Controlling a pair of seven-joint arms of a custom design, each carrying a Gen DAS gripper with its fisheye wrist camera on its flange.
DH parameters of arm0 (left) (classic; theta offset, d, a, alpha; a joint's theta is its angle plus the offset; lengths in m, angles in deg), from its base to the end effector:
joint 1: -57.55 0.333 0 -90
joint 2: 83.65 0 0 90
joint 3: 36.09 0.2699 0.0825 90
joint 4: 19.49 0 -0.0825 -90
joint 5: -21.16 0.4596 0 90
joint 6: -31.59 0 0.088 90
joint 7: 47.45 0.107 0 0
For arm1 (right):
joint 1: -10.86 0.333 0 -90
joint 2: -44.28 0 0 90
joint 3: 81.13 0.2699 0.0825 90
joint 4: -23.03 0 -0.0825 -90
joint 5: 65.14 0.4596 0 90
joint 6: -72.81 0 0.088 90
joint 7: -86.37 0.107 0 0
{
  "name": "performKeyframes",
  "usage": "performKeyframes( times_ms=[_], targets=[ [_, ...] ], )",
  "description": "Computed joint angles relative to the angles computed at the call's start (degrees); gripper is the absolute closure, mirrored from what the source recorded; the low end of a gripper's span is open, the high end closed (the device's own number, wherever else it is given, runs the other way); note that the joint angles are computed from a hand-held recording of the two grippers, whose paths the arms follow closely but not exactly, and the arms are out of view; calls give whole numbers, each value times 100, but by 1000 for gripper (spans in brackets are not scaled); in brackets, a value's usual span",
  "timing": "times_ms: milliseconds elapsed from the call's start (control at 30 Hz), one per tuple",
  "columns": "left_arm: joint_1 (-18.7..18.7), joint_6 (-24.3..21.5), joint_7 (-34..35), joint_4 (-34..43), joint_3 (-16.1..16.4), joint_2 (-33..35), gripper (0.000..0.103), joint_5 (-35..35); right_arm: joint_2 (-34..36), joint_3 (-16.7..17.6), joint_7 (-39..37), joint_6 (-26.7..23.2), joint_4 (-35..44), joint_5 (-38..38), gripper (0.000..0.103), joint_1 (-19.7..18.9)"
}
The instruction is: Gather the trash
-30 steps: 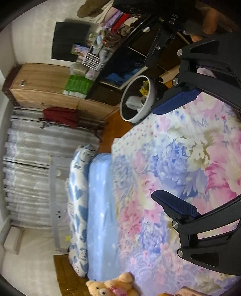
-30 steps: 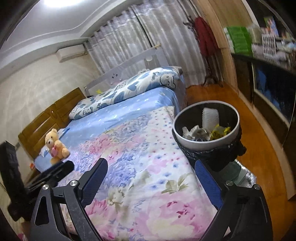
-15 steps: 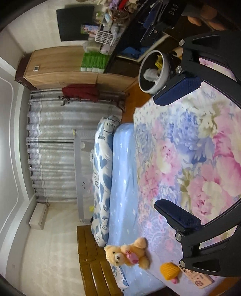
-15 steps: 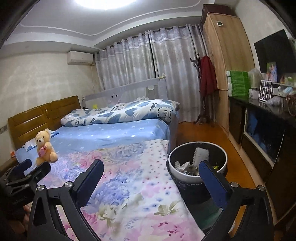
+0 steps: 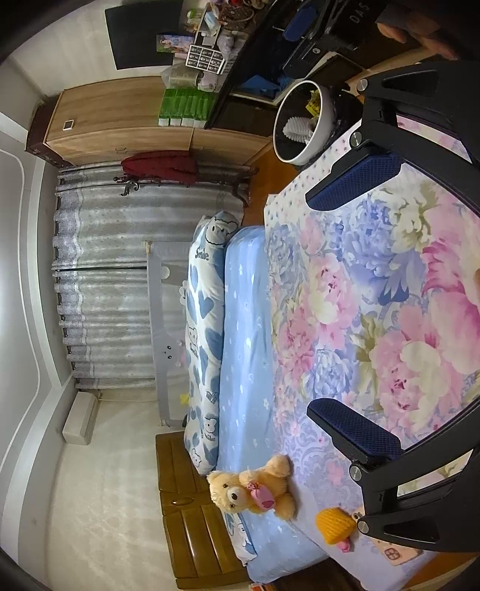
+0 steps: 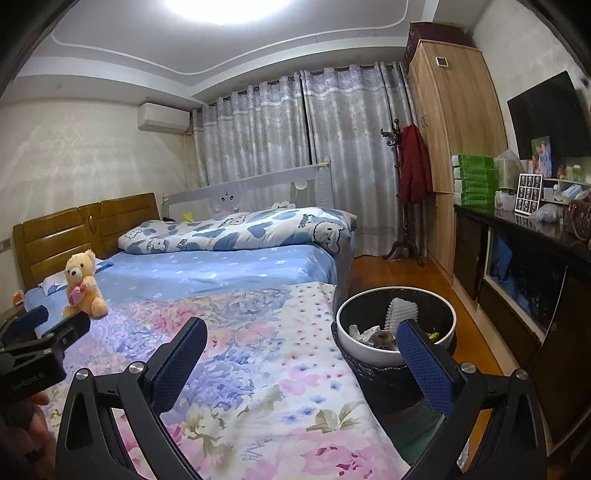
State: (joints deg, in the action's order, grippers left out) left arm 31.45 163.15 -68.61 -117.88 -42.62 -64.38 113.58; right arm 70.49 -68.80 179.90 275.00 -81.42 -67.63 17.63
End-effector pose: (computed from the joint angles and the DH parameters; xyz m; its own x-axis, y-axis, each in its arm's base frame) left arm 0.6326 -0.3727 0.3582 0.3156 -0.9489 -0.0023 -0.2916 -0.0947 -0.9518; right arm 0.6889 0.2251 0.3584 0.3132 -0.9421 -0.1195 -0.3278 0.0109 -0.9447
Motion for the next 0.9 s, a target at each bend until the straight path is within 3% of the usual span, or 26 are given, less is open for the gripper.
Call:
performKeyframes(
  times_ms=[233,900],
  targets=[
    [-6,-3,4,-13,-5,-6,0,6,25,158,166,-92,17,-190,0,-180],
    [-4,-52,-6,-48,-11,-40,0,62,-21,138,239,-65,-26,-278,0,-175]
  ],
)
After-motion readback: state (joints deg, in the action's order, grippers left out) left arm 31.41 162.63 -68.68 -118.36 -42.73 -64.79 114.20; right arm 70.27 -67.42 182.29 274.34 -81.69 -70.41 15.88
